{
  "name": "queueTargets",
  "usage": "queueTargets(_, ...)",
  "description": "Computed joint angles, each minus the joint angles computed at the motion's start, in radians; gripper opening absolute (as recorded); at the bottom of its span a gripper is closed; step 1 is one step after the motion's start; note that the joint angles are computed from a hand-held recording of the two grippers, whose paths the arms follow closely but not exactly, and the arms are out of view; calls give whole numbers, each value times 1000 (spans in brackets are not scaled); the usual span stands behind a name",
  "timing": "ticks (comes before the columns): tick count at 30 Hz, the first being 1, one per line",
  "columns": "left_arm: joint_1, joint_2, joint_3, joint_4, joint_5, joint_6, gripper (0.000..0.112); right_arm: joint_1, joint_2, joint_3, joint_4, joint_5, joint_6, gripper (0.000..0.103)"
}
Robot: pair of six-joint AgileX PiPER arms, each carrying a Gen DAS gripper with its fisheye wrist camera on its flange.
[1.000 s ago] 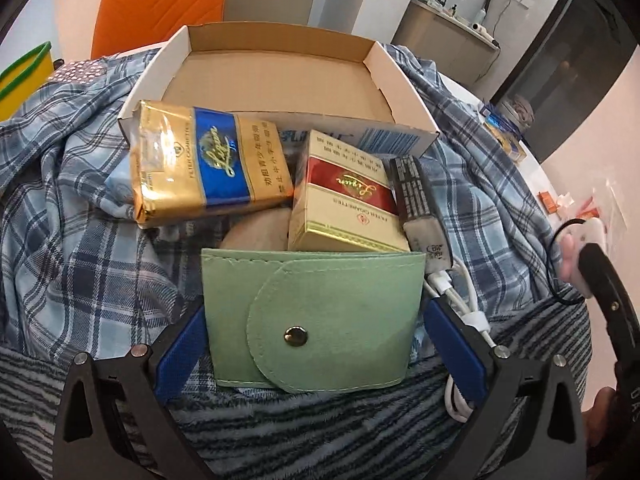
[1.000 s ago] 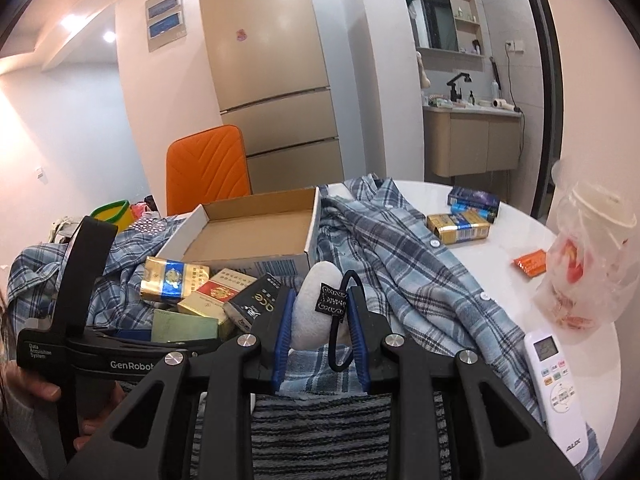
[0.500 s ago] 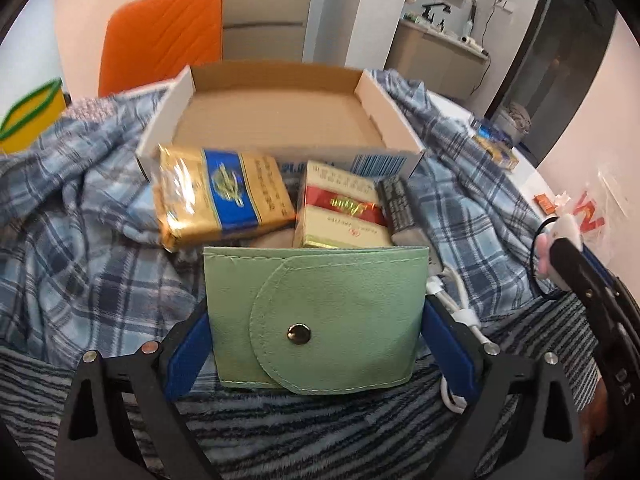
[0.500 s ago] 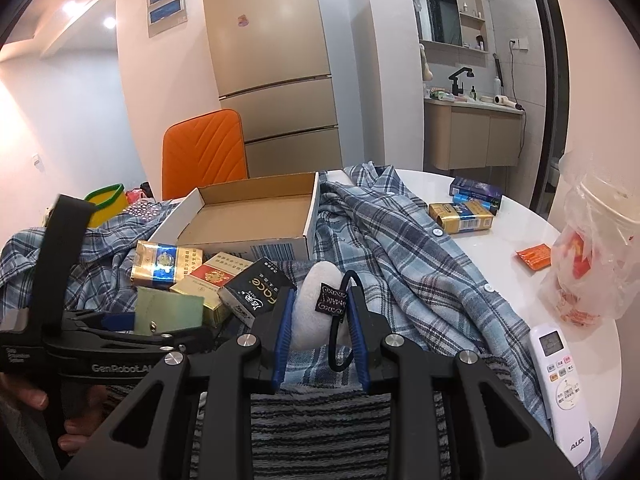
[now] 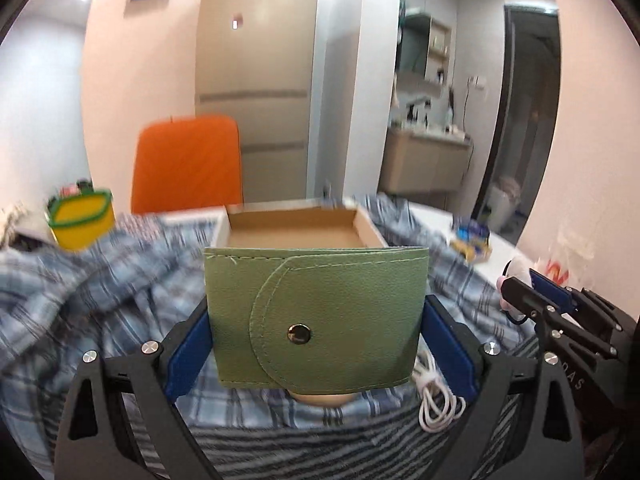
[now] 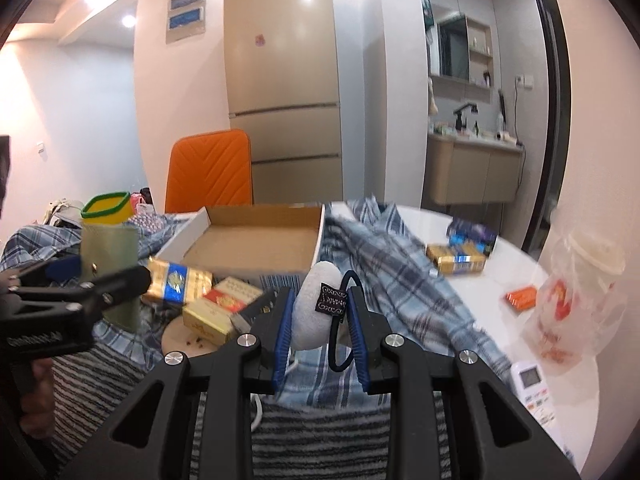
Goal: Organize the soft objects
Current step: 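Grasp the green wallet with the left gripper and lift it, then carry the green wallet into the box with the left gripper while the right gripper carries the earbud case in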
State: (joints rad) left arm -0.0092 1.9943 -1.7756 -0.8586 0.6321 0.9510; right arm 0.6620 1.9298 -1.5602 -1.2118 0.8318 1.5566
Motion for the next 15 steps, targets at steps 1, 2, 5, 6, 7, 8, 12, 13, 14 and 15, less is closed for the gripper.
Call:
queueTargets(1,5,-14,18,-44,-23,47,95,3,-4,-7,-12,4,0,29)
queueTargets(2,10,-26,31,-82,-44,88,95,5,-8,-15,-27,8,0,29)
queueTargets(5,20,-34,26,-151,-71,158,95,14,-8,-56,-68,26,-29,29)
queueTargets(6,25,-32,15,-163,-68,168,95,19,-3,-78,-87,37,-44,29)
queueTargets(7,29,-28,1,-169,-66,170,95,22,2,-99,-101,44,-58,29)
queueTargets(8,33,-21,-16,-177,-64,173,95,23,6,-115,-111,47,-68,29)
queueTargets(12,41,-2,-59,-211,-70,195,95,32,31,-201,-145,49,-108,29)
queueTargets(13,40,0,-68,-208,-73,188,95,33,39,-221,-149,49,-115,29)
queueTargets(14,41,7,-85,-201,-74,174,95,33,47,-241,-151,50,-123,29)
queueTargets(15,41,6,-84,-210,-76,178,95,33,57,-264,-151,51,-131,29)
